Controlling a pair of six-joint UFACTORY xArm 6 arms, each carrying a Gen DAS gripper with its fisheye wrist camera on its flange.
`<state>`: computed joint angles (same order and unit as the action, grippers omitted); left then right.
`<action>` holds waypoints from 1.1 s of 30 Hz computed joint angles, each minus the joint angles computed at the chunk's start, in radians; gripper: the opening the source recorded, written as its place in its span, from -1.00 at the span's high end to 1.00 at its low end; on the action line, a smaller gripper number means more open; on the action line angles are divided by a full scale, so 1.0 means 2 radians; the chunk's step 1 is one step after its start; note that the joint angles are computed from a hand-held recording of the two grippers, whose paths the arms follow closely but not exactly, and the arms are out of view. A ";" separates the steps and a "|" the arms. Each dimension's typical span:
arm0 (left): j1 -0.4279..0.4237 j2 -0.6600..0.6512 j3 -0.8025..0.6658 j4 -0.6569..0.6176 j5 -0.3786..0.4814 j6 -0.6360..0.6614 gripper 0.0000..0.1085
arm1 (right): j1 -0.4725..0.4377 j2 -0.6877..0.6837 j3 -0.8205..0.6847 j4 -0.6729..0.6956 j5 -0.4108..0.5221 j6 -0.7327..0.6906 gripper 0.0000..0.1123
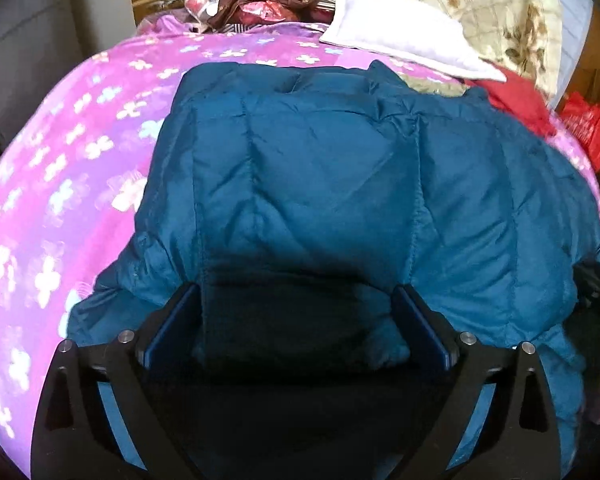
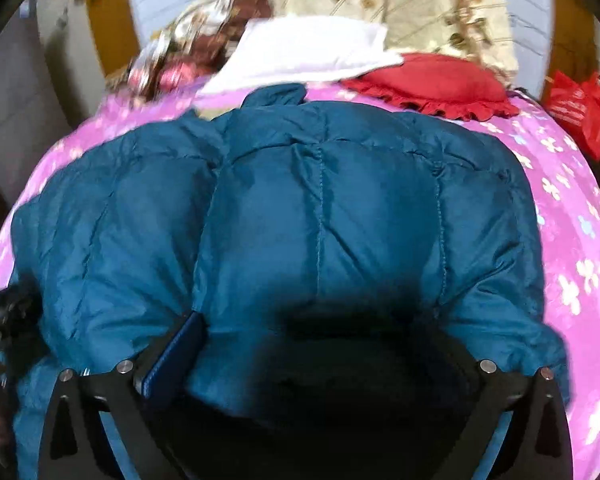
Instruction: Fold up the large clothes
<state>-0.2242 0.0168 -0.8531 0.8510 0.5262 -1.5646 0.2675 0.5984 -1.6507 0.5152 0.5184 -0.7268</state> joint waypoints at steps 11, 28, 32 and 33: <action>-0.069 -0.114 0.064 0.050 0.074 -0.049 -0.78 | -0.083 -0.248 0.295 0.136 -0.011 -0.182 -0.72; -0.238 -0.358 0.240 -0.035 0.243 -0.060 -0.78 | -0.156 -0.310 0.404 0.276 0.032 -0.326 -0.76; -0.298 -0.450 0.277 -0.054 0.340 -0.064 -0.78 | -0.224 -0.334 0.430 0.240 0.071 -0.308 -0.76; -0.315 -0.473 0.289 -0.061 0.363 -0.070 -0.78 | -0.244 -0.334 0.432 0.229 0.096 -0.302 -0.76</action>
<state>-0.8532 -0.9292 -0.2758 0.7291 1.2513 -1.7054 -0.2208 -0.0694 -0.7868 0.9731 0.7102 -1.3305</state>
